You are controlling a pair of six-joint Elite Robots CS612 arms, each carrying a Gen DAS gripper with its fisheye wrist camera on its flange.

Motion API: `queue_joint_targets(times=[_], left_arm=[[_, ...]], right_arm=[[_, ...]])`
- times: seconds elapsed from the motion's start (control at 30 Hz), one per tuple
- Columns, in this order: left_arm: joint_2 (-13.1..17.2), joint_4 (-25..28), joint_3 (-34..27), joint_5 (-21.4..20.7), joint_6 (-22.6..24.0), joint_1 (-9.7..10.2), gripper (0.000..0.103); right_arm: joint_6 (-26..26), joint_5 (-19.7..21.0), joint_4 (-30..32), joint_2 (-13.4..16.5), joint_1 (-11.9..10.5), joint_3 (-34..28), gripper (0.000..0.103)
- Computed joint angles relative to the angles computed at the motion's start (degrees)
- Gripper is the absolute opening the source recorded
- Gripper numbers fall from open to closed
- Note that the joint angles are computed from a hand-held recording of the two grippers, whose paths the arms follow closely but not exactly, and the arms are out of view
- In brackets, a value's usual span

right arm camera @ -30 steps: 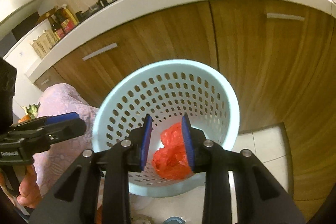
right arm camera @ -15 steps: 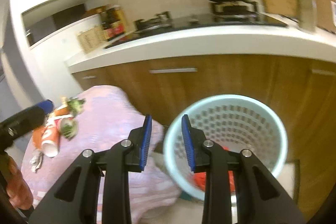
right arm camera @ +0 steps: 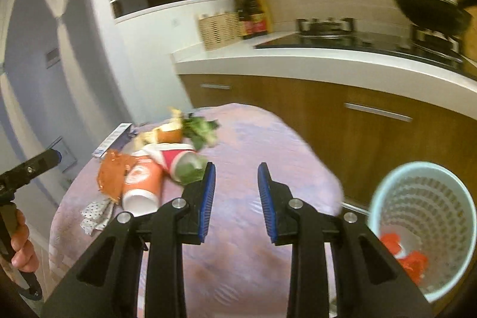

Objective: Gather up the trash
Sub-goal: 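Open both tools over the basket and return them to the table, then grasp the orange snack bag with the left tool and lift it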

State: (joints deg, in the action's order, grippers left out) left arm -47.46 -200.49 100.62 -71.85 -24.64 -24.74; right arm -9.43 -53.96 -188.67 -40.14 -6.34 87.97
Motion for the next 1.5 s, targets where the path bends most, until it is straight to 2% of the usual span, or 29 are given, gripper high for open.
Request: queue_joint_targets(times=[0.07,0.13,0.2,0.23,0.33,0.5,0.57,0.63,0.77,0.83,0.9,1.0,1.07,1.1,1.13,1.17,1.2,1.3,1.4,1.47,1.5], left_arm=[[-0.2,1.7,0.3,-0.4,-0.4,1.01,0.071],[0.0,2.4,0.0,-0.7,-0.1,1.55,0.078],[0.4,2.7,-0.3,-1.6,0.8,2.31,0.082],[0.6,2.9,-0.5,-2.3,1.3,2.71,0.083],[1.7,5.3,-2.5,-4.4,1.3,3.82,0.085],[4.4,10.2,-6.2,-6.8,1.1,5.32,0.085],[5.2,10.6,-7.2,-8.7,0.6,5.84,0.081],[6.0,10.5,-8.0,-11.4,-0.2,6.45,0.064],[6.7,9.5,-8.5,-13.6,0.8,6.81,0.050],[6.9,8.6,-8.5,-14.7,0.9,6.94,0.019],[7.0,8.4,-8.5,-15.4,0.1,7.12,0.003],[7.4,6.8,-8.2,-17.8,-1.3,7.65,0.003],[7.4,6.9,-8.0,-18.7,-2.2,8.00,0.009],[7.3,6.6,-7.9,-18.1,-2.8,8.01,0.031],[7.1,6.3,-7.7,-17.1,-3.2,7.95,0.064],[7.0,5.2,-7.5,-15.3,-2.8,7.72,0.075],[7.0,4.2,-7.4,-14.7,-2.1,7.66,0.081],[7.1,5.8,-8.9,-17.8,-1.2,8.32,0.081],[7.3,11.5,-10.8,-17.5,2.9,8.04,0.082],[7.6,15.3,-12.2,-15.8,3.9,7.62,0.082],[7.9,16.2,-12.7,-14.8,4.3,7.36,0.078]], right_arm=[[-0.9,-0.1,1.2,0.5,1.1,-1.1,0.027],[-1.6,0.2,2.2,1.1,1.9,-2.3,0.029],[-1.9,0.1,2.5,1.7,2.6,-3.4,0.045],[-1.8,0.2,2.5,1.9,2.8,-3.8,0.059],[-3.7,1.4,4.8,2.7,3.6,-5.9,0.061],[-5.9,0.4,11.0,4.7,5.3,-10.4,0.071],[-6.3,-0.2,13.1,5.4,5.8,-12.1,0.071],[-6.7,0.2,14.8,5.9,6.0,-13.1,0.071],[-9.0,-0.8,18.3,6.6,6.5,-14.2,0.072],[-10.2,0.0,19.6,6.7,6.5,-14.7,0.073],[-11.9,0.9,21.5,6.9,6.6,-15.5,0.080],[-15.5,1.7,27.8,7.4,6.7,-17.6,0.084],[-17.1,2.6,32.5,7.9,6.7,-19.4,0.084],[-16.8,2.5,32.9,8.1,6.8,-19.7,0.084],[-16.4,2.2,32.9,8.4,6.8,-20.2,0.084],[-16.3,2.7,33.7,8.5,6.7,-20.6,0.085],[-16.0,3.0,34.1,8.7,6.7,-21.0,0.085],[-14.6,3.2,36.1,9.4,6.5,-22.6,0.086],[-13.8,3.0,37.7,9.8,6.5,-23.5,0.089],[-13.8,2.9,37.8,9.8,6.5,-23.6,0.090],[-13.7,2.8,37.7,9.9,6.5,-23.6,0.090]])
